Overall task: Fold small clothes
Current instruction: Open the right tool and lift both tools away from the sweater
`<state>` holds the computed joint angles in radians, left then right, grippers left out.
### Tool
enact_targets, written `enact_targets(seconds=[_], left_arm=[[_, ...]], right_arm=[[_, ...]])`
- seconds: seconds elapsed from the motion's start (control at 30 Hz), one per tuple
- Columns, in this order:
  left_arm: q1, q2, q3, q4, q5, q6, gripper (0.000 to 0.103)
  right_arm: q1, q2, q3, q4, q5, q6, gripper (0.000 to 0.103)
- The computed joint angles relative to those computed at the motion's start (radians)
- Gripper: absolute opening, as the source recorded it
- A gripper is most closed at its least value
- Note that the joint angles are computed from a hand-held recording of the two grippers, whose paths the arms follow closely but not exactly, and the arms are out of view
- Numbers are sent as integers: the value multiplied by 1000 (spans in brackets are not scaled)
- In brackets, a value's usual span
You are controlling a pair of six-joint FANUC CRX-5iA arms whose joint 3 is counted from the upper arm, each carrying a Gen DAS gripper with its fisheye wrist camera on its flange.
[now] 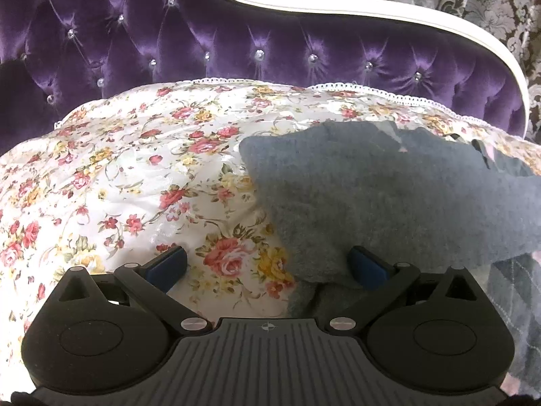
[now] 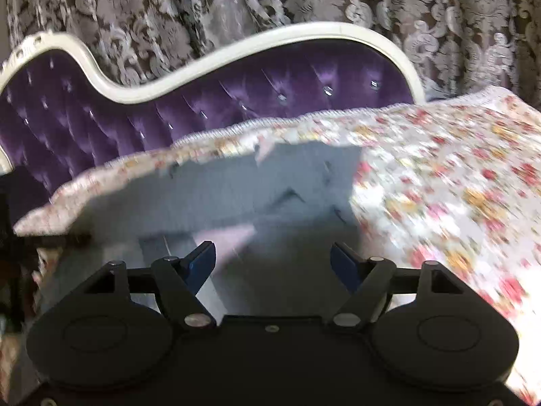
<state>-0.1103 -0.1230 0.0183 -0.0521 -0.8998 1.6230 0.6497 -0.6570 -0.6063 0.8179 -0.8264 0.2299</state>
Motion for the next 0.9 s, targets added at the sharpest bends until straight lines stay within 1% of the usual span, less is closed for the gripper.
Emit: enact_targets(seconds=[0.07, 0.17, 0.23, 0.27, 0.33, 0.37, 0.4, 0.43, 0.47, 0.5, 0.57, 0.6, 0.67, 0.77, 0.83, 0.9], left_arm=[[2, -2, -4, 4, 6, -10, 103], [2, -8, -17, 4, 22, -13, 103], [-4, -9, -18, -6, 28, -3, 103], [-5, -10, -19, -10, 30, 1, 103], [-6, -11, -21, -11, 32, 3, 103], [-5, -12, -22, -8, 34, 1, 103], [-4, -12, -23, -5, 34, -1, 103], [-4, -11, -21, -4, 31, -3, 103], [-3, -10, -19, -4, 27, -3, 103], [-2, -8, -15, 1, 23, -7, 103], [4, -1, -2, 15, 4, -20, 103], [11, 1, 6, 33, -16, -29, 103], [33, -18, -3, 94, -40, -48, 102], [60, -101, -69, 172, -37, -115, 102], [57, -157, -91, 167, -62, -125, 102], [62, -230, -130, 185, -88, -146, 102]], right_arm=[[-60, 45, 34, -38, 84, 56, 77], [-126, 124, 82, -59, 191, 120, 77], [-152, 167, 106, -70, 240, 169, 78], [-161, 188, 122, -85, 250, 196, 79], [-177, 229, 156, -138, 253, 258, 81], [-186, 250, 179, -188, 241, 301, 81], [-193, 265, 199, -234, 216, 334, 81], [-198, 282, 221, -270, 168, 351, 81], [-201, 291, 228, -277, 124, 337, 81], [-206, 288, 221, -273, 101, 309, 80], [-208, 238, 169, -241, 104, 231, 80], [-203, 215, 157, -240, 99, 214, 81], [-175, 143, 105, -196, 93, 155, 81], [-90, 17, 35, -131, 34, 92, 82], [-32, -48, 13, -107, -9, 64, 82], [75, -135, -25, -49, -93, -17, 83]])
